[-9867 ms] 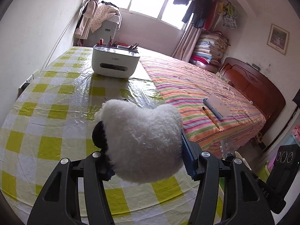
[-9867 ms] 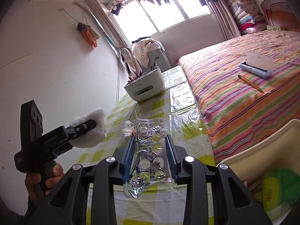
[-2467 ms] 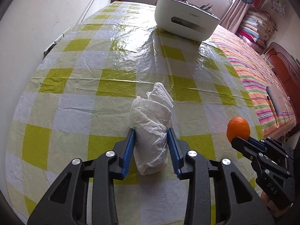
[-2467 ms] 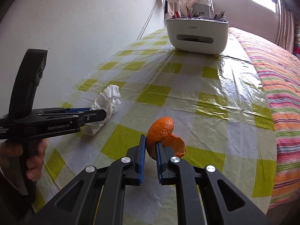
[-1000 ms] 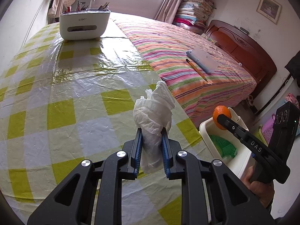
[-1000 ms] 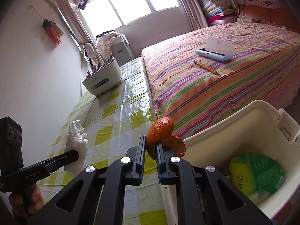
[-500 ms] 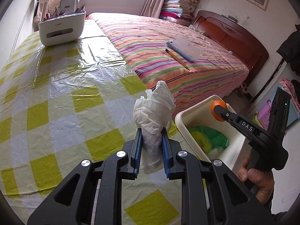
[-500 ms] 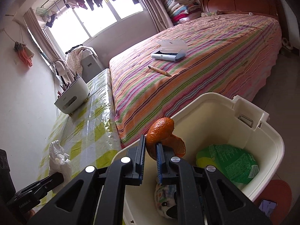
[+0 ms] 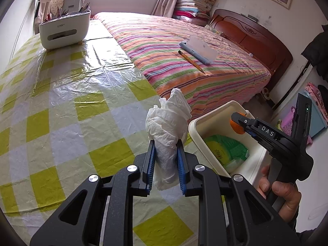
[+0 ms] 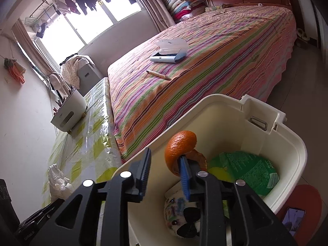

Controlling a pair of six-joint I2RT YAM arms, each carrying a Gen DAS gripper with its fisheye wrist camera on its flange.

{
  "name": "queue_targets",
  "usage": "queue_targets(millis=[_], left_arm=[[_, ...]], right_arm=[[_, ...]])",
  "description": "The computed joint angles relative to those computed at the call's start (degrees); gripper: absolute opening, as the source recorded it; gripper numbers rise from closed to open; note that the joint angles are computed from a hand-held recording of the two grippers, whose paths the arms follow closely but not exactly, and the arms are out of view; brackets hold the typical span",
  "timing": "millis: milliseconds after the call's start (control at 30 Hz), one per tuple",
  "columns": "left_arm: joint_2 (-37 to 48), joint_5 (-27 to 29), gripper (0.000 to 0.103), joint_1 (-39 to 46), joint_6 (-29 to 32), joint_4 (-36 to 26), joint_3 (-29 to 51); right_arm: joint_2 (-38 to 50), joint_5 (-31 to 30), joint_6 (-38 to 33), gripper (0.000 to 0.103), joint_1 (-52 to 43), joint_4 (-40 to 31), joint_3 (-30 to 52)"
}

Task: Collect trash
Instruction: 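Carry the orange peel and white bag toward the cream basket with both tools, then lower the right tool into the cream basket and open it to drop the orange peel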

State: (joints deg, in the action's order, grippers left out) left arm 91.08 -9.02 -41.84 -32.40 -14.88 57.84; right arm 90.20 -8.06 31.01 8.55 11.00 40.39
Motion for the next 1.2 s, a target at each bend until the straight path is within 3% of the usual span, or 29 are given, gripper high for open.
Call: queue_targets(millis=[33,67,200,333,433,500,567,600,667,767,933,1000,1100,1200], left_arm=[[0.1,0.0,0.019,0.0,0.1,-0.1,0.1],[0.2,-0.1,0.019,-0.1,0.1,-0.1,0.1],[0.3,-0.2,0.020,-0.4,0.2,-0.1,0.1],[0.4,-0.3,0.020,-0.5,0.1,-0.1,0.1],[0.4,-0.3,0.020,-0.6,0.0,-0.1,0.0],[0.5,-0.2,0.020,-0.6,0.1,-0.2,0.1],[0.5,-0.3,0.020,-0.7,-0.1,-0.2,0.0],[0.5,-0.3,0.020,-0.7,-0.1,-0.2,0.0],[0.4,-0.4,0.020,-0.7,-0.1,-0.1,-0.1],[0.3,-0.4,0.021,-0.7,-0.2,0.1,-0.2],[0.5,-0.1,0.021,-0.5,-0.4,0.0,-0.4],[0.6,0.0,0.021,-0.5,-0.2,0.1,-0.4],[0.8,0.1,0.021,-0.4,-0.3,0.1,-0.4],[0.7,0.1,0.021,-0.3,-0.5,0.1,-0.5]], right_arm=[[-0.4,0.7,-0.3,0.081,0.4,0.5,-0.4],[-0.9,1.5,-0.7,0.083,0.7,1.0,-0.7],[-1.5,0.6,-0.8,0.083,0.4,2.6,-1.5],[-0.7,-7.1,3.8,0.083,-3.2,5.8,-2.8],[-0.9,-9.4,5.4,0.083,-4.3,8.1,-3.8],[-2.7,-6.9,4.5,0.083,-3.5,8.9,-4.8],[-2.4,-0.7,0.7,0.083,-0.9,3.3,-2.0],[-1.0,-1.0,1.0,0.083,-0.8,1.1,-0.7],[-2.4,-5.4,3.0,0.083,-2.0,5.9,-3.5],[-9.0,2.0,-2.4,0.084,1.8,12.9,-8.4],[0.5,-7.8,3.1,0.085,-2.7,3.3,-1.0],[-1.6,-11.4,5.9,0.085,-4.5,10.9,-5.0],[-7.1,-8.1,2.1,0.085,-2.4,18.2,-9.4],[0.3,-10.2,4.2,0.088,-2.8,5.2,-1.5]])
